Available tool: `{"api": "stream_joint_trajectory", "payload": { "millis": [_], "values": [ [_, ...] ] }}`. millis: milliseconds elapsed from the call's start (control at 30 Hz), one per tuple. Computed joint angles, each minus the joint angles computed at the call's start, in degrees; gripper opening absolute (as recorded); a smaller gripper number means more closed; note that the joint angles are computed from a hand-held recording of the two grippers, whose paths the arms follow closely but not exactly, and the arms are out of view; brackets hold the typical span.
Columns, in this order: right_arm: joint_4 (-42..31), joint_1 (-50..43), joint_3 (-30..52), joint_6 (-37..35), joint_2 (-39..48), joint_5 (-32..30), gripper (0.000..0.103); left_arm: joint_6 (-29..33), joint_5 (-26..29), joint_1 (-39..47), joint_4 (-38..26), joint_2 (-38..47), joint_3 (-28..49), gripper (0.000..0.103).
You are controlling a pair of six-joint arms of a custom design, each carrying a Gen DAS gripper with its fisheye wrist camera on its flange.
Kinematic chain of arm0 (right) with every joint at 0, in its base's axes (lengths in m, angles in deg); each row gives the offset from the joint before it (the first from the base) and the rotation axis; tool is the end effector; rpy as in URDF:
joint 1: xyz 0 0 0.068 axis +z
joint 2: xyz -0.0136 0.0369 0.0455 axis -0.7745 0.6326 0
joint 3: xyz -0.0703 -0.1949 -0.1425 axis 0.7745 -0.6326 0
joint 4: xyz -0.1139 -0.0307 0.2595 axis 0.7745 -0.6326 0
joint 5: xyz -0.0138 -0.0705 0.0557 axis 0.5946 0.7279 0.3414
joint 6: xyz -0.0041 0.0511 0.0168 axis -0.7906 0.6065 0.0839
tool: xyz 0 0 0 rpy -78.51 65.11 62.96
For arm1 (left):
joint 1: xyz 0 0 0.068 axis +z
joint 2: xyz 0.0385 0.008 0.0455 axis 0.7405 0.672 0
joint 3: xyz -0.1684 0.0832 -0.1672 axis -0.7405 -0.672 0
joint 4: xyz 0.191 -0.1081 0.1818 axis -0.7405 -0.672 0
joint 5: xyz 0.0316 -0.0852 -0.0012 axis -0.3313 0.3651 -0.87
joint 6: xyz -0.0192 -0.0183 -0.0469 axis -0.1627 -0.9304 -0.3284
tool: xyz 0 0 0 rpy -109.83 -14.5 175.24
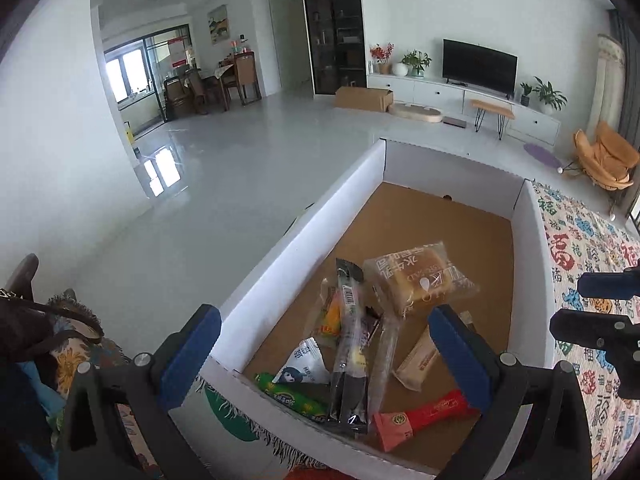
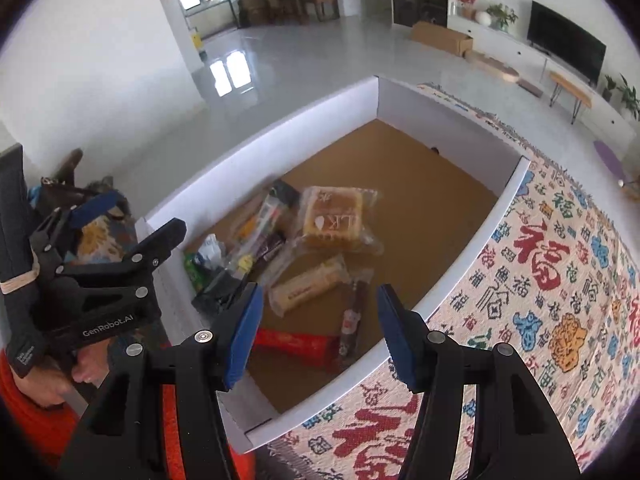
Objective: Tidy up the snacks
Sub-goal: 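Open both tools over the box to drop the snacks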
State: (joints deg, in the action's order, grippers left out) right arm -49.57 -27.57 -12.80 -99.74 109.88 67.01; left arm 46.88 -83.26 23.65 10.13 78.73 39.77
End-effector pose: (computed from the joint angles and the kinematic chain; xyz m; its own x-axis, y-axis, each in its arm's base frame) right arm 0.2465 0.1174 0.1908 -0.6653 -0.5382 -0.5173 -0.6896 0.7085 0.1498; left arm 0.1473 -0.0436 0.1748 -0.6668 -0.2234 -0.7110 -0.4034 0.9103 0.0923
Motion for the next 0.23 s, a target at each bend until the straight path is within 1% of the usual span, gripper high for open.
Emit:
{"api": "stream_joint_trajectory", "payload": {
  "millis": [100,233],
  "values": [
    [0.1,0.1,-0.3,-0.1,0.0,0.2,0.062,-0.9,-0.3,-1.1,-0.5,0.2,0.2,0.103],
    [0.4,0.3,-0.8,0.0,0.0,0.4,0.062,-2.9,-2.3,-3.9,-1.6,0.8,0.5,0.103]
  ]
}}
